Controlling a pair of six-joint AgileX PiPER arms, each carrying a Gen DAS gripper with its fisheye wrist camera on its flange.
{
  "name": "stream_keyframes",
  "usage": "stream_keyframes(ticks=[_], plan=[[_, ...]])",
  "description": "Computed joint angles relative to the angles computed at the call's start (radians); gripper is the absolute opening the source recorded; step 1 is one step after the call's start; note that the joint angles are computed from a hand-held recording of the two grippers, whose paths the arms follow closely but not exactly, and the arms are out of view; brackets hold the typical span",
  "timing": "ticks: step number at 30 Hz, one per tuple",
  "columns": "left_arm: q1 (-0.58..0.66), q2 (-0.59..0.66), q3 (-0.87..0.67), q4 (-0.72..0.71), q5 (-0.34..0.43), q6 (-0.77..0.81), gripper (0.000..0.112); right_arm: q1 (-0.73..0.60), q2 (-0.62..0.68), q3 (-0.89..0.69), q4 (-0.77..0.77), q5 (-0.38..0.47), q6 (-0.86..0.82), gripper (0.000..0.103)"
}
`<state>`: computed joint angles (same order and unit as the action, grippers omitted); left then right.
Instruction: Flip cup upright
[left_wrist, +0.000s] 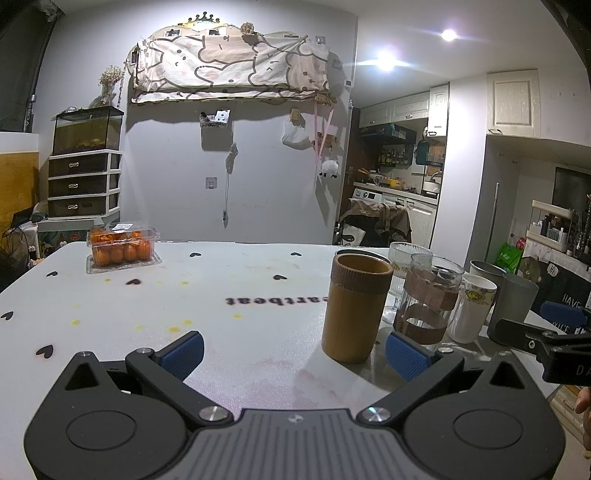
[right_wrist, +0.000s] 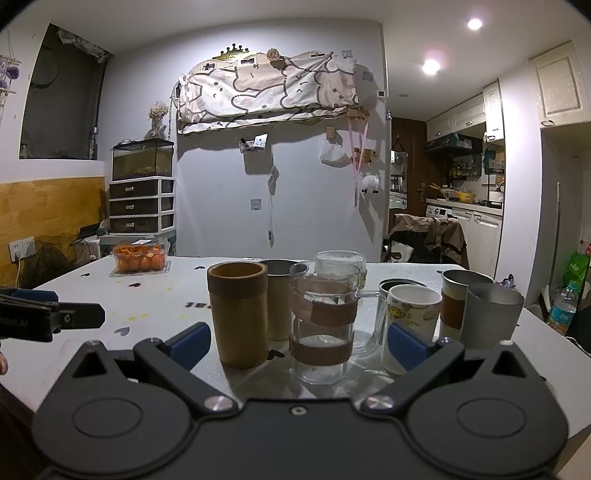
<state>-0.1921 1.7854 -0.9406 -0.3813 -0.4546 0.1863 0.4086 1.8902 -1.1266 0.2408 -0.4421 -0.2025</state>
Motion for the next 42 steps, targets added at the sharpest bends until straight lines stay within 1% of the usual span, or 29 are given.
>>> stream_keyframes(ticks=[1,6,42], plan=[[-0.001,0.0,0.0,-0.003,0.0,0.002,0.103,0.008,0.004,-0.017,0.023,0.012,-0.021,0.103],[-0.001,-0.001,-0.001,-0.002,0.0,0.002,0.103,0.011,0.004,-0.014,0.031,0.007,-0.027,0.103],[-0.018,0.012,-0.003,-0.03,-0.008,0.017,0.103,0.017,0.011,-0.02,0.031,0.015,-0.027,0.103]])
